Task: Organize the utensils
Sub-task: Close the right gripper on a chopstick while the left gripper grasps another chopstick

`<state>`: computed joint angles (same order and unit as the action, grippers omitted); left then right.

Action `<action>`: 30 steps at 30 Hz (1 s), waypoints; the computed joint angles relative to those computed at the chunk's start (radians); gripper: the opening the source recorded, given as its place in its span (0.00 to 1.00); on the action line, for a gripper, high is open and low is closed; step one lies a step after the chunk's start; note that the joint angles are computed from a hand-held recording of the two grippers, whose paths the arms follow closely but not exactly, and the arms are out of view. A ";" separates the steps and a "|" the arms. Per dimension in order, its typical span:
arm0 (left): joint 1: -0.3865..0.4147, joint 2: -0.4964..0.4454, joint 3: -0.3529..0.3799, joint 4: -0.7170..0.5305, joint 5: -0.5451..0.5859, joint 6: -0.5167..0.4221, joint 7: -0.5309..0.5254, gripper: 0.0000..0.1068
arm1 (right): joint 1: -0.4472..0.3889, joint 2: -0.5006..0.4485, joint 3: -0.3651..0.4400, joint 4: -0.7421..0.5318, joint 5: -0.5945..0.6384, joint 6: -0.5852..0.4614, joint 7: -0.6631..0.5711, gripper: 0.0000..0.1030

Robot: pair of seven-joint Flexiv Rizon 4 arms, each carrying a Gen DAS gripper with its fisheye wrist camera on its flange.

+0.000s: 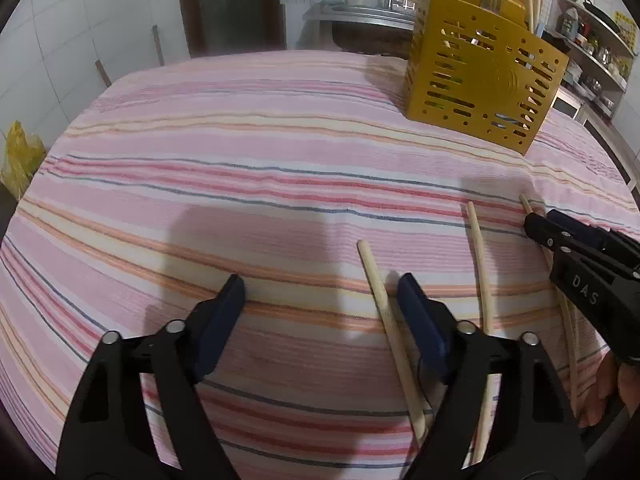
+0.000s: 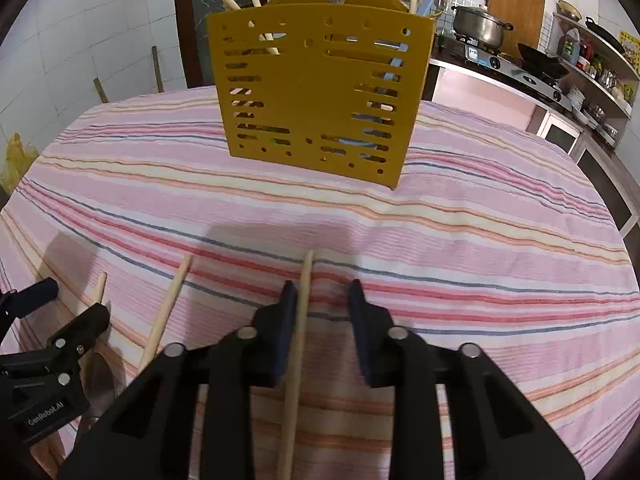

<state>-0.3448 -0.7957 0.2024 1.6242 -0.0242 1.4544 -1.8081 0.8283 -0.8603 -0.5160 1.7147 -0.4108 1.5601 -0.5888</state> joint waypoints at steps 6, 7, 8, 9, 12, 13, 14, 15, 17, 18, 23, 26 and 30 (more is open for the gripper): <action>-0.028 0.005 0.023 -0.008 0.009 -0.030 -0.030 0.46 | 0.006 -0.005 -0.007 -0.009 0.001 -0.007 0.006 0.24; -0.029 0.005 0.022 -0.010 0.011 -0.033 -0.035 0.41 | 0.005 -0.006 -0.007 -0.009 0.001 -0.004 0.008 0.24; -0.027 0.007 0.017 -0.012 0.012 -0.037 -0.038 0.39 | 0.007 -0.007 -0.010 -0.007 0.002 0.002 0.010 0.24; -0.023 0.007 0.010 -0.011 0.013 -0.037 -0.040 0.33 | 0.004 -0.008 -0.008 -0.009 0.004 0.005 0.009 0.24; -0.019 0.006 0.002 -0.013 0.017 -0.034 -0.047 0.23 | 0.009 -0.008 -0.015 0.001 0.016 0.026 0.007 0.20; -0.018 0.006 0.002 -0.014 0.019 -0.033 -0.048 0.20 | 0.007 -0.007 -0.014 0.003 0.019 0.030 0.000 0.16; -0.009 0.005 -0.009 -0.015 0.018 -0.030 -0.042 0.18 | 0.009 -0.008 -0.015 0.002 0.023 0.030 -0.005 0.15; 0.002 0.004 -0.020 -0.016 0.015 -0.029 -0.037 0.14 | 0.014 -0.009 -0.020 0.002 0.025 0.029 -0.009 0.12; 0.026 0.004 -0.046 -0.017 0.002 -0.028 -0.022 0.09 | 0.024 -0.012 -0.031 0.001 0.030 0.025 -0.014 0.10; 0.034 0.003 -0.055 -0.019 -0.003 -0.029 -0.016 0.08 | 0.030 -0.014 -0.038 0.001 0.031 0.023 -0.015 0.09; 0.025 -0.009 -0.044 -0.037 -0.003 -0.028 -0.002 0.08 | 0.051 -0.018 -0.062 0.011 0.053 0.037 -0.013 0.07; 0.045 -0.004 -0.071 -0.031 -0.003 -0.012 0.032 0.08 | 0.083 -0.020 -0.099 0.028 0.074 0.052 -0.012 0.07; 0.051 0.014 -0.075 -0.007 -0.008 0.039 0.061 0.07 | 0.122 -0.021 -0.140 0.051 0.116 0.076 -0.019 0.06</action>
<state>-0.2939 -0.7814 0.1271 1.6172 -0.0325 1.4932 -1.7472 0.9505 -0.8809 -0.6557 1.7659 -0.2952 1.6365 -0.6080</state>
